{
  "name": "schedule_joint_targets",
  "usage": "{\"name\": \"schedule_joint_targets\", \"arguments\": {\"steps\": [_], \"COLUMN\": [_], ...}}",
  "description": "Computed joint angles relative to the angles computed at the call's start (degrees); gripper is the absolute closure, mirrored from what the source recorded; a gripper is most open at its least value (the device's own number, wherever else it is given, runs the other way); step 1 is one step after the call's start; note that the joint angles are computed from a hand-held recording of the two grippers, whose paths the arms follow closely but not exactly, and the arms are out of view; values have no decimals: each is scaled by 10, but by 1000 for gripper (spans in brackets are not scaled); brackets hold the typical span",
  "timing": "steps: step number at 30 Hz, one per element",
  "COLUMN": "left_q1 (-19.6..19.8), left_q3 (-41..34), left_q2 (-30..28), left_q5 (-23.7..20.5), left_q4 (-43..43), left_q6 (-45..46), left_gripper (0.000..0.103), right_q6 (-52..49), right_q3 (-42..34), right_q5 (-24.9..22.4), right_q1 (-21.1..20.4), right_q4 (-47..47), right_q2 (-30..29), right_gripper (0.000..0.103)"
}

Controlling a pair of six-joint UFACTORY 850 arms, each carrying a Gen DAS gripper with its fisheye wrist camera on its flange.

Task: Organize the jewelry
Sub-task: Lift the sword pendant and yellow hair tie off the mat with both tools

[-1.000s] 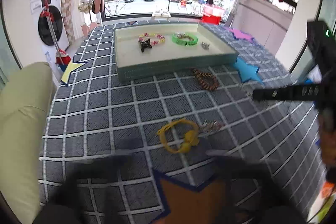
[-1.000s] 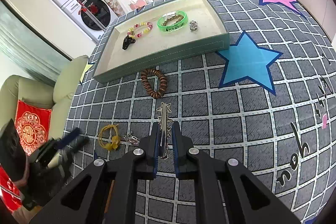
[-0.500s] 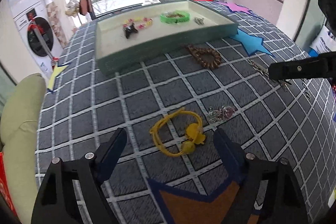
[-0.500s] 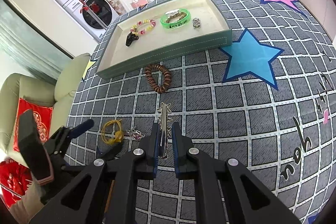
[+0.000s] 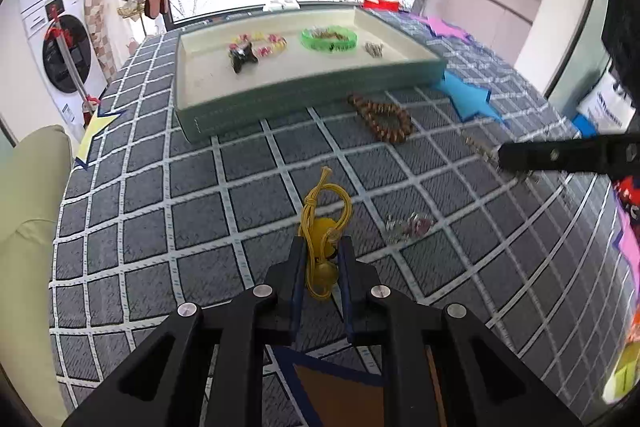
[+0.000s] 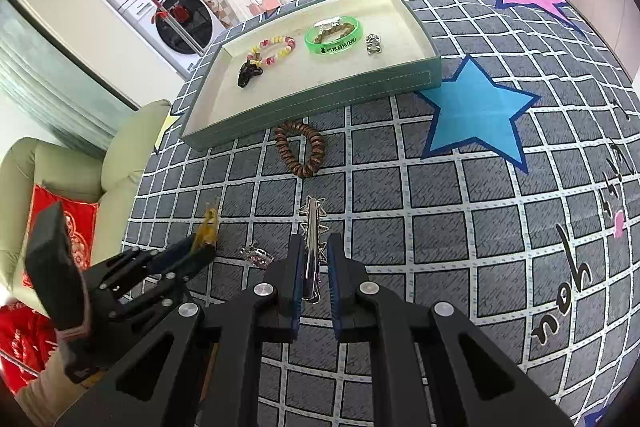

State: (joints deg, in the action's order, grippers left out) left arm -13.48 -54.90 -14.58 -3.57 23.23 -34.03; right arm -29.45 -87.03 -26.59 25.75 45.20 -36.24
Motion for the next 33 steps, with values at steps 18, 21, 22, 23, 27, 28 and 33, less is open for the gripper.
{"name": "schedule_joint_targets", "arguments": {"steps": [18,21,22,23,27,28,33], "left_q1": [21,27,29,30,32,33,32], "left_q3": [-68,-77,-77,-78,-76,-75,-70], "left_q2": [3,0,0,-1,-5,-6,-8], "left_q5": [-1,0,1,1,-3,-4,-7], "left_q4": [-109,-72,-69,-68,-32,-48,-79], "left_q6": [101,59,55,55,24,38,64], "left_gripper": [73,73,73,73,73,73,73], "right_q6": [40,28,27,33,14,14,-70], "right_q3": [-108,-140,-144,-145,-132,-129,-111], "right_q5": [-2,-40,-50,-53,-64,-62,-54], "right_q1": [-5,-7,-5,-1,8,9,4], "right_q4": [-45,-58,-72,-104,-175,-190,-184], "right_q2": [-39,-62,-68,-72,-83,-84,-84], "right_gripper": [94,94,94,94,81,78,77]}}
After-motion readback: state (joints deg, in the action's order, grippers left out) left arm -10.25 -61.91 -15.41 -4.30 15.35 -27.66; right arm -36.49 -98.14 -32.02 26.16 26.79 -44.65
